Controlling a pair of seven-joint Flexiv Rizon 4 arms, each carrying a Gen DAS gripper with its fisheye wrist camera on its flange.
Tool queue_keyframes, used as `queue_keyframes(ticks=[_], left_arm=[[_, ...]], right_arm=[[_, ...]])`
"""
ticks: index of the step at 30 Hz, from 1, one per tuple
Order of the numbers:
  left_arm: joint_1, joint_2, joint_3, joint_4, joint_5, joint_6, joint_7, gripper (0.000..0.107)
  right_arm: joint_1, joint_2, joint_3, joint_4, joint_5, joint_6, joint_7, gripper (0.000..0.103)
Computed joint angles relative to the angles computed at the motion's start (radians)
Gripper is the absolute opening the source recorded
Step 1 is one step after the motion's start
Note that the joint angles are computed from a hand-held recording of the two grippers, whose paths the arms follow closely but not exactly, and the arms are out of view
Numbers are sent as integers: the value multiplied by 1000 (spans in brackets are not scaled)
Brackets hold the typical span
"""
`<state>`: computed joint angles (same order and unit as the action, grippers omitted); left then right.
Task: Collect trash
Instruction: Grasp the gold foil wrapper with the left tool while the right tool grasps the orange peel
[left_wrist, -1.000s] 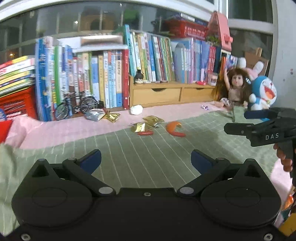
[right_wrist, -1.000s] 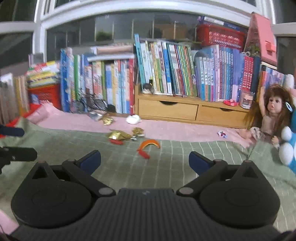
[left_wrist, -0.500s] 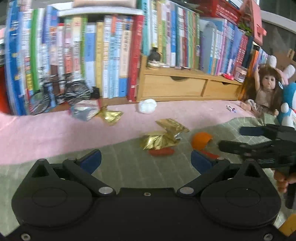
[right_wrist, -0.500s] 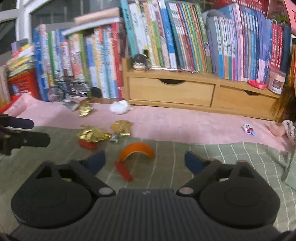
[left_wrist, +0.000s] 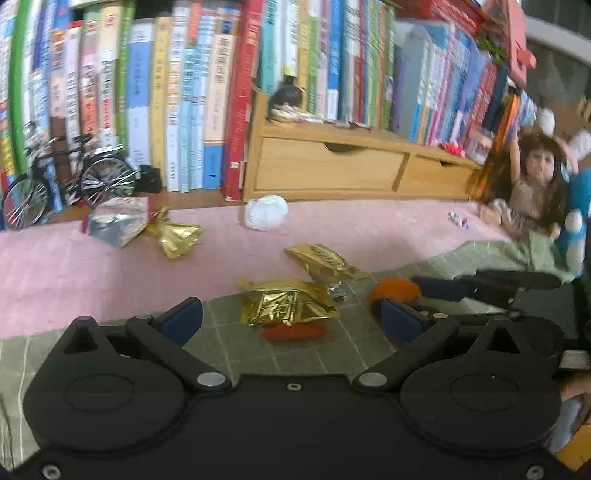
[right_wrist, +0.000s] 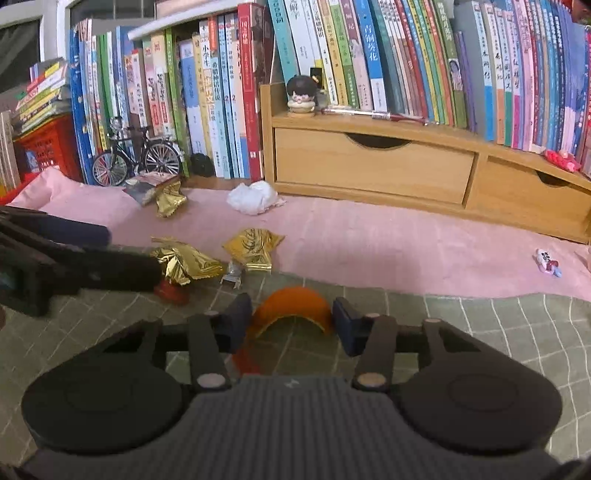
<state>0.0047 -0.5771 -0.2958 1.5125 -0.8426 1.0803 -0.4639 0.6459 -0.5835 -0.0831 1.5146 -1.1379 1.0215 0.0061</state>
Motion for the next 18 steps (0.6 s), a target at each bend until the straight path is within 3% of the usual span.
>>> queue_keyframes(ticks=[5,10,12,16,18], left_arm=[[-12,-44,-31,-16,7,98,66,101],[10,-73,-57,-34,48,71,158,91],[1,-80,-34,-49,80,32,141,89],[22,-87,-88,-43,29,78,201,88],[13,-97,-78,-63,40,63,203,87]], right_arm=[[-2,15,-7,25,-37,19,48,44],[-12,32,1,54,-70,30,92,44],[-15,29,7,50,-71,24,90,44],[-7,21,13,36,-69,-9,65,44],[-3,18,14,30,-68,-20,57,44]])
